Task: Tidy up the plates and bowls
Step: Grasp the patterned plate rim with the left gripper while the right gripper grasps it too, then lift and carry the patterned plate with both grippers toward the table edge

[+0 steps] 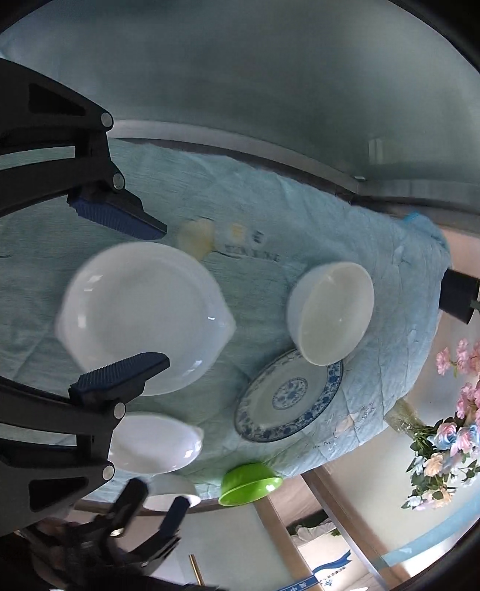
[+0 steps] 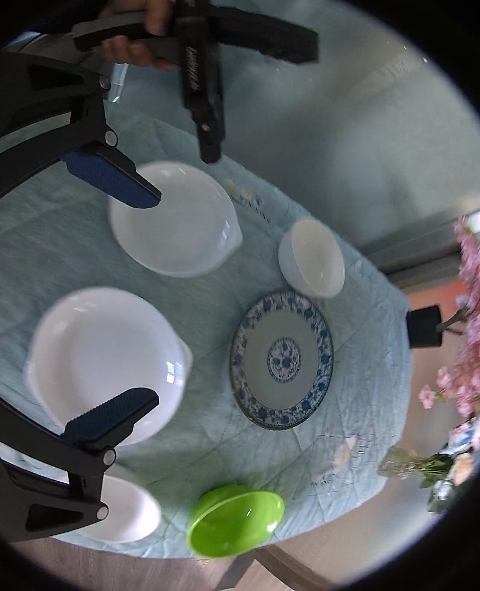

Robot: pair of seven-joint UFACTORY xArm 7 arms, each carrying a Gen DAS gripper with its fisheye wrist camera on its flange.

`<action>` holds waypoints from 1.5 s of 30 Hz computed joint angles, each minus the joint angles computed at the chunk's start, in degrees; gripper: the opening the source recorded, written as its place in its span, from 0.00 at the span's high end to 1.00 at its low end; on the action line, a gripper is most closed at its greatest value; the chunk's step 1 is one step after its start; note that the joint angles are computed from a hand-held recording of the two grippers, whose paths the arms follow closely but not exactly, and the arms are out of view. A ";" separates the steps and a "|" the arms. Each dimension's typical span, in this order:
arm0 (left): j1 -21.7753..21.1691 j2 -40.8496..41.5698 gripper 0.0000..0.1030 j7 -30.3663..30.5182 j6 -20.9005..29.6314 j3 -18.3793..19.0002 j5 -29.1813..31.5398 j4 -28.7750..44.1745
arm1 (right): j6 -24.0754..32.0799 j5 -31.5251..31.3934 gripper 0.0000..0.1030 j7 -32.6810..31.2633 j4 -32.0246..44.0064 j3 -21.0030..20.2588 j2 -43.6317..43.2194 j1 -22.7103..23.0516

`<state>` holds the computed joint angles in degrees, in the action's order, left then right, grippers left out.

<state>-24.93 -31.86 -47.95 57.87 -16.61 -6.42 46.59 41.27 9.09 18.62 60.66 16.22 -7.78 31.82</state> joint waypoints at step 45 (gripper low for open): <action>0.03 38.61 0.79 5.15 -11.76 4.25 -5.32 23.02 | 19.35 2.89 0.71 -4.10 37.92 -4.46 37.27 -9.89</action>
